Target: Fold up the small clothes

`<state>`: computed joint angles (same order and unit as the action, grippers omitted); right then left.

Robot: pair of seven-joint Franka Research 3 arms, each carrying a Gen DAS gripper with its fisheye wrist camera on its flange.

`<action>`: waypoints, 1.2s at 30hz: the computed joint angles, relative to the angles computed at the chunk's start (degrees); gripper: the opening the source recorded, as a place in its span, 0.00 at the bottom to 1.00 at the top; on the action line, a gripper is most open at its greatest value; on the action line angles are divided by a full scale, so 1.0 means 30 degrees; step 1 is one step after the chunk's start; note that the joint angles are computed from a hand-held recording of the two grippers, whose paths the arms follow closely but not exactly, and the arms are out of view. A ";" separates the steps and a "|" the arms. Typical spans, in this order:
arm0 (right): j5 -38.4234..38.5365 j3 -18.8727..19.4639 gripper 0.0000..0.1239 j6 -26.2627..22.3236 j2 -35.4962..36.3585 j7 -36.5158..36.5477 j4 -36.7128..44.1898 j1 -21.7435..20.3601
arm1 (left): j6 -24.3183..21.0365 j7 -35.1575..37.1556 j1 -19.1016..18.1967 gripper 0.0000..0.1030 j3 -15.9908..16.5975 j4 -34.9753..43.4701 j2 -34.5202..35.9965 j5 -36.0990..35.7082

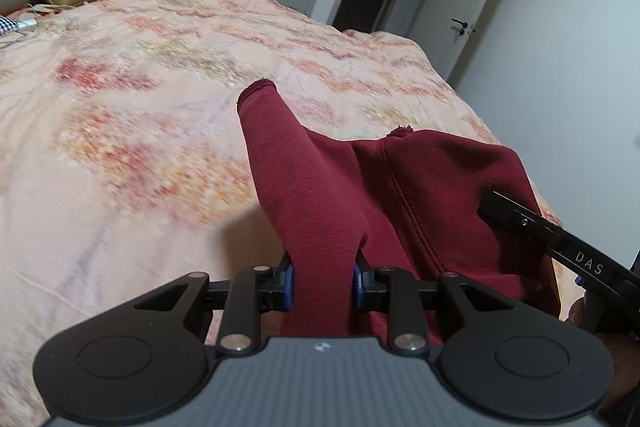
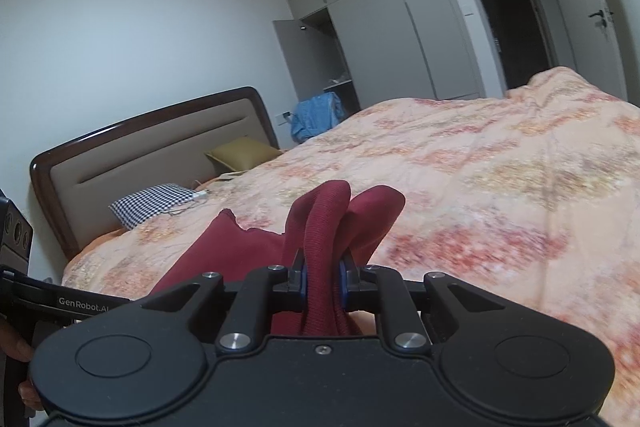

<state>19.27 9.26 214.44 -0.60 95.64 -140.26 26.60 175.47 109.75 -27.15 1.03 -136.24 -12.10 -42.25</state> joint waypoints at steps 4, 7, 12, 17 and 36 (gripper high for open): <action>-0.1341 -0.0188 0.12 -0.0833 0.1708 0.0800 0.2595 -0.0416 | 0.0156 0.0747 0.0280 0.28 0.0570 0.0966 0.0616 -0.0484; -0.0833 -0.0373 0.12 -0.2176 0.3186 0.0234 0.5177 -0.0510 | -0.0033 0.2433 0.0537 0.28 0.0943 0.2376 0.1554 -0.2165; 0.0080 -0.1169 0.12 -0.4665 0.5673 -0.1531 0.9565 -0.0124 | -0.0401 0.5096 0.1441 0.29 0.0816 0.4876 0.3454 -0.5291; 0.1576 -0.2681 0.12 -0.7153 0.7962 -0.2521 1.2946 0.1083 | -0.1210 0.5400 0.2994 0.29 0.0109 0.6511 0.5242 -0.6254; -0.2752 -1.1141 0.39 -1.1031 1.0704 0.3643 1.4544 0.7322 | -0.2510 0.1469 0.7411 0.40 -0.3015 0.6701 0.6685 -0.2001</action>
<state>11.02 -24.16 181.35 31.51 106.57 -96.63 48.56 167.94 114.16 -4.92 -8.02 -116.14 7.96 -48.26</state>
